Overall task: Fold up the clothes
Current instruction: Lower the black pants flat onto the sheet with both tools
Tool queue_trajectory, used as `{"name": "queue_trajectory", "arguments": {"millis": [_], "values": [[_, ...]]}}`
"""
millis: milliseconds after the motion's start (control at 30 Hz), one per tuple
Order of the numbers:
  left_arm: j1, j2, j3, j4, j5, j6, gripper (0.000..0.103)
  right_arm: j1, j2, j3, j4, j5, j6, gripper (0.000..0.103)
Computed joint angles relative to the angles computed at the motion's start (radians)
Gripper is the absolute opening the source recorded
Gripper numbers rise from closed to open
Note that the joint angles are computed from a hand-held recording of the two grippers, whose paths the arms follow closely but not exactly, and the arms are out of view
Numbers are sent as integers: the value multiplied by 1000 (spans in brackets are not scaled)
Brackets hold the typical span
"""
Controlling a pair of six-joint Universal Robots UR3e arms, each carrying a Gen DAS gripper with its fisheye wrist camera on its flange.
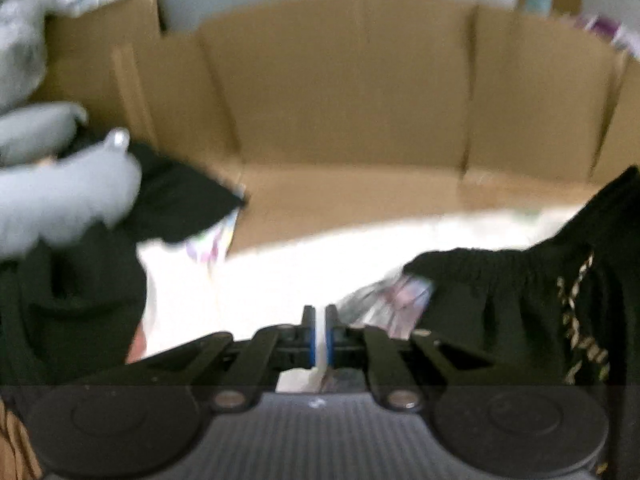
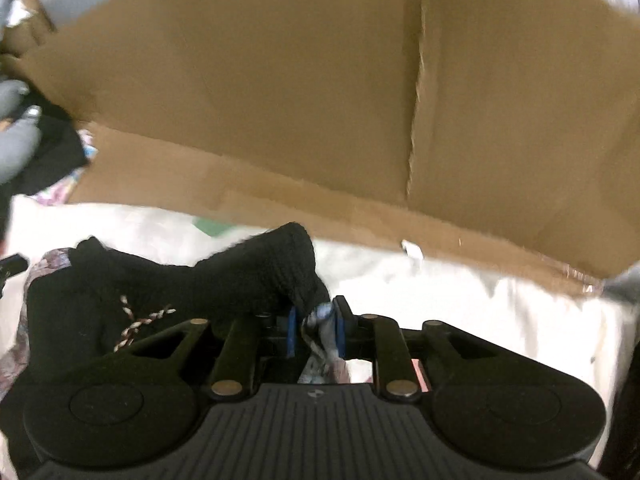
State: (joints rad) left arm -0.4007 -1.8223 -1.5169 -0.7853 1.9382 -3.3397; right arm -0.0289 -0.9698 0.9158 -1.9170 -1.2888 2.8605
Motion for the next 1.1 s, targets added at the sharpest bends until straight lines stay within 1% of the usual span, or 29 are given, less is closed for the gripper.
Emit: {"name": "queue_trajectory", "arguments": {"millis": [33, 67, 100, 200, 300, 367, 433, 533, 667, 767, 900, 967, 1033, 1067, 1100], "values": [[-1, 17, -33, 17, -1, -6, 9, -3, -18, 43, -32, -3, 8, 30], [-3, 34, -65, 33, -1, -12, 9, -9, -40, 89, -62, 1, 11, 38], [-4, 51, -97, 50, -1, -18, 9, -20, -65, 133, -85, 15, 2, 41], [-19, 114, -163, 53, -18, -30, 10, -45, -127, 213, -103, 27, -29, 41], [-52, 160, -187, 25, -10, -58, 11, -89, -194, 267, -75, 60, -34, 41], [-83, 178, -173, -4, -5, -83, 12, -128, -249, 307, -41, 104, -72, 41], [-118, 193, -168, -9, 0, -97, 20, -166, -310, 355, -4, 135, -133, 41], [-165, 228, -183, -3, -4, -146, 21, -221, -404, 438, 59, 173, -196, 41], [-234, 281, -208, -20, -8, -252, 21, -304, -537, 543, 171, 217, -238, 41], [-306, 323, -233, -51, -8, -332, 21, -383, -680, 657, 261, 273, -297, 41], [-403, 364, -246, -118, -18, -352, 22, -492, -893, 810, 393, 322, -382, 41], [-453, 379, -237, -156, -16, -350, 22, -554, -992, 840, 510, 315, -459, 41], [-491, 399, -214, -207, -29, -358, 22, -626, -1076, 818, 663, 295, -535, 41], [-521, 403, -187, -243, -21, -380, 22, -673, -1115, 790, 759, 287, -576, 41], [-551, 404, -159, -278, -14, -402, 23, -738, -1151, 743, 887, 285, -640, 41]]}}
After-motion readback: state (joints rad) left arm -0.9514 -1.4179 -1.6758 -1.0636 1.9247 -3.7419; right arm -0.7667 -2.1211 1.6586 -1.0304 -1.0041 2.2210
